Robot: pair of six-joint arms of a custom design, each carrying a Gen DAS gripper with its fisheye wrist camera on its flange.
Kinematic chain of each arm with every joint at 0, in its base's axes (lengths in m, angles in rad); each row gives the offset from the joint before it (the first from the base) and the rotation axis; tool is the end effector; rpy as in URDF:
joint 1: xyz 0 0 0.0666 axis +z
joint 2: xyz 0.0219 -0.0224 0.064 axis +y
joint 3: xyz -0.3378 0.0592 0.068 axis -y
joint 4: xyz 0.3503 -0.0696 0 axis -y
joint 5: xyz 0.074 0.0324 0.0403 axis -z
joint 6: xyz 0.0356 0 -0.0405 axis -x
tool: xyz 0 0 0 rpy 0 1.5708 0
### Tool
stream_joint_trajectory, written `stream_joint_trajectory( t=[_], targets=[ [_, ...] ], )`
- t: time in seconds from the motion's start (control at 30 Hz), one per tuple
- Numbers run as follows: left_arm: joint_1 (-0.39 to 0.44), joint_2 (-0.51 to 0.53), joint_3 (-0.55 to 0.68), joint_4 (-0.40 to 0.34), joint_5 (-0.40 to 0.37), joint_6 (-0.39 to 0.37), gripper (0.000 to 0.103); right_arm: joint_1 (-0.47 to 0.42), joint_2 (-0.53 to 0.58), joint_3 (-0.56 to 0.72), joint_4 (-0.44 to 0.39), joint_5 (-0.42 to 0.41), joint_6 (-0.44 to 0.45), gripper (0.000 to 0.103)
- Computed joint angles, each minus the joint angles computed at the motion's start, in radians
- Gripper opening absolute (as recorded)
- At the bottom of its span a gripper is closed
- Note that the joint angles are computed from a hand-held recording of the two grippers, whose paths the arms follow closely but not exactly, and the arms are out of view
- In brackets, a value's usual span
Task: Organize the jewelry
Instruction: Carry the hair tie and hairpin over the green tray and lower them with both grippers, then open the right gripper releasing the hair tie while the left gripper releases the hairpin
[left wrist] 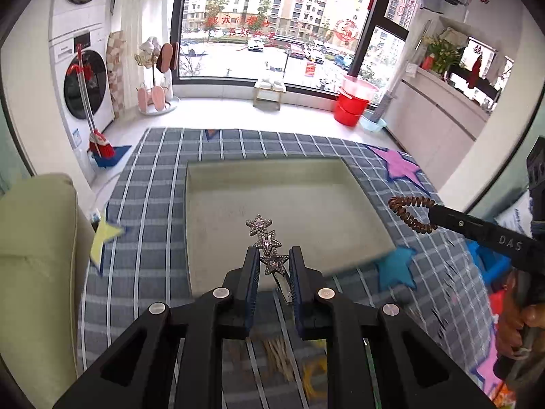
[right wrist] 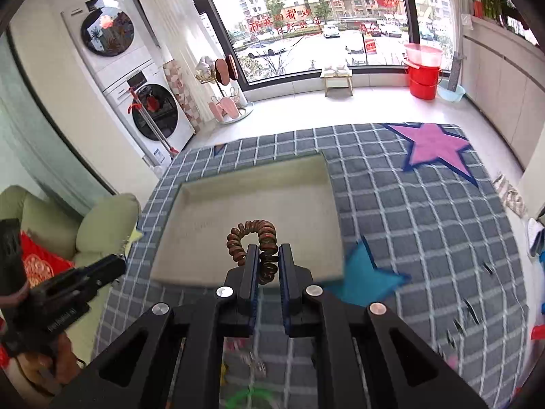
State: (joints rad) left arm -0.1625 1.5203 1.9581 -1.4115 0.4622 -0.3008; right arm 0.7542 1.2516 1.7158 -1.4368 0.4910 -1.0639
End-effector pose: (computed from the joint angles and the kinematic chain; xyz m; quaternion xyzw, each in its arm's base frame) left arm 0.4408 -0.0888 0.5323 0.2792 0.8900 -0.1986 0.3008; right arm 0.2690 0.2291 0.5423 0.2137 0.9048 0.0828 0.3589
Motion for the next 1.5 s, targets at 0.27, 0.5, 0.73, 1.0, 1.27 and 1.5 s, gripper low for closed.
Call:
stream_joint_trajectory(
  t=[0.27,0.5,0.73,1.0,1.27,1.5],
  targets=[
    [-0.085,0.167,0.092,0.115,-0.117,0.064,0.032,-0.176,0.101,0.005,0.126,-0.126,0.133,0.012],
    [-0.133,0.287,0.151,0.148,-0.201,0.057,0.032,-0.272,0.18,-0.034,0.204,-0.214,0.159,0.012],
    [-0.164,0.287,0.084,0.202,-0.273,0.032,0.032,-0.283,0.212,-0.073,0.212,-0.213,0.181,0.012],
    [-0.186,0.274,0.054,0.205,-0.334,0.013,0.032,-0.275,0.206,-0.09,0.198,-0.201,0.177,0.013],
    [-0.173,0.26,0.072,0.189,-0.315,0.039,0.032,-0.275,0.178,-0.108,0.224,-0.224,0.151,0.053],
    [-0.152,0.198,0.028,0.267,-0.284,0.085,0.103,-0.263,0.137,-0.095,0.234,-0.206,0.116,0.054]
  ],
)
